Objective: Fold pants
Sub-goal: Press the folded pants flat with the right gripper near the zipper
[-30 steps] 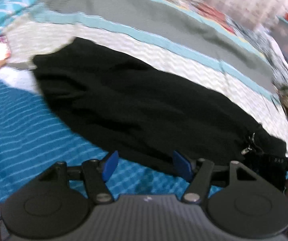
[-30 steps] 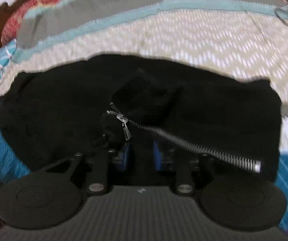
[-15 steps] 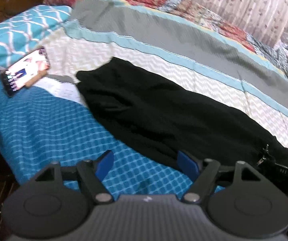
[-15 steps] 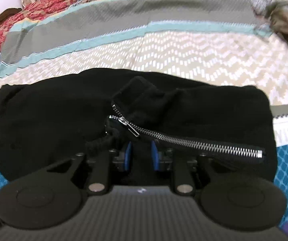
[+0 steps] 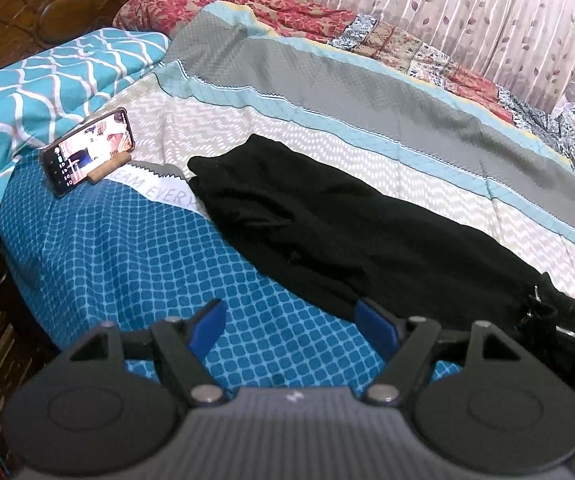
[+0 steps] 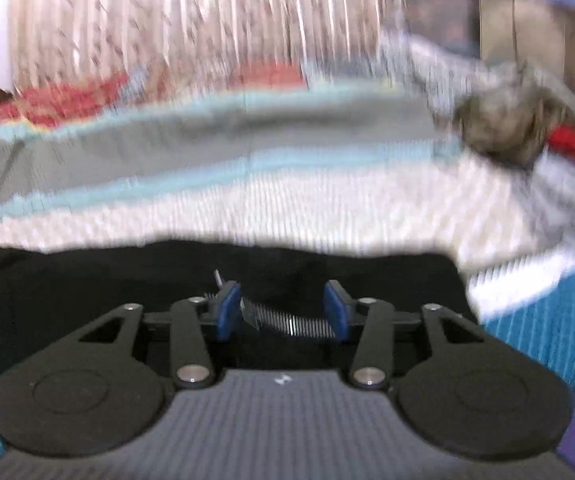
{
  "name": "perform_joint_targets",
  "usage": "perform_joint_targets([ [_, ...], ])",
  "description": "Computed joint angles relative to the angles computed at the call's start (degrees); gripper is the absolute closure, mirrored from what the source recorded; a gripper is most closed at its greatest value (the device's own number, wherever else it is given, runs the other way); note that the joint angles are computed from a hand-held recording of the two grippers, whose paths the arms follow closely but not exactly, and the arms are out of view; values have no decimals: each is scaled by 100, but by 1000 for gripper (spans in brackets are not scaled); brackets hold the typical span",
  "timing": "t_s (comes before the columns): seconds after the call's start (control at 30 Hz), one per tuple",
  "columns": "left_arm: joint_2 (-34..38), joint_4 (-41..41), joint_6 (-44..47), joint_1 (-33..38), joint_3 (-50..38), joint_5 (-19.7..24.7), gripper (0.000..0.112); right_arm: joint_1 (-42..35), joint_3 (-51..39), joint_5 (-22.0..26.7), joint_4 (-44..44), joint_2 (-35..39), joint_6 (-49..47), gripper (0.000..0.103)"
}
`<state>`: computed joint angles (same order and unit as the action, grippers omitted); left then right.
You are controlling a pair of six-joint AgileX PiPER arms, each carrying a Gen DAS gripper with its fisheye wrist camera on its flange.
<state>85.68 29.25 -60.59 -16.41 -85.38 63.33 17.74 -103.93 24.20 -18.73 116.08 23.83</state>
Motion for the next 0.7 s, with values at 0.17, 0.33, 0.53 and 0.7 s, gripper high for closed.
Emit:
perform_joint_targets([
  [0.17, -55, 65, -32, -72, 57, -39, 38, 43, 234, -293, 821, -72, -1175, 41],
  [0.33, -93, -106, -41, 39, 196, -206, 37, -83, -724, 1113, 2260, 760, -2748, 30],
  [0.53, -311, 75, -526, 306, 789, -818, 25, 79, -24, 116, 1549, 630, -2315, 21],
  [0.7, -382, -352, 129, 964, 1151, -1470, 25, 127, 231, -57, 1138, 486, -2086, 20],
])
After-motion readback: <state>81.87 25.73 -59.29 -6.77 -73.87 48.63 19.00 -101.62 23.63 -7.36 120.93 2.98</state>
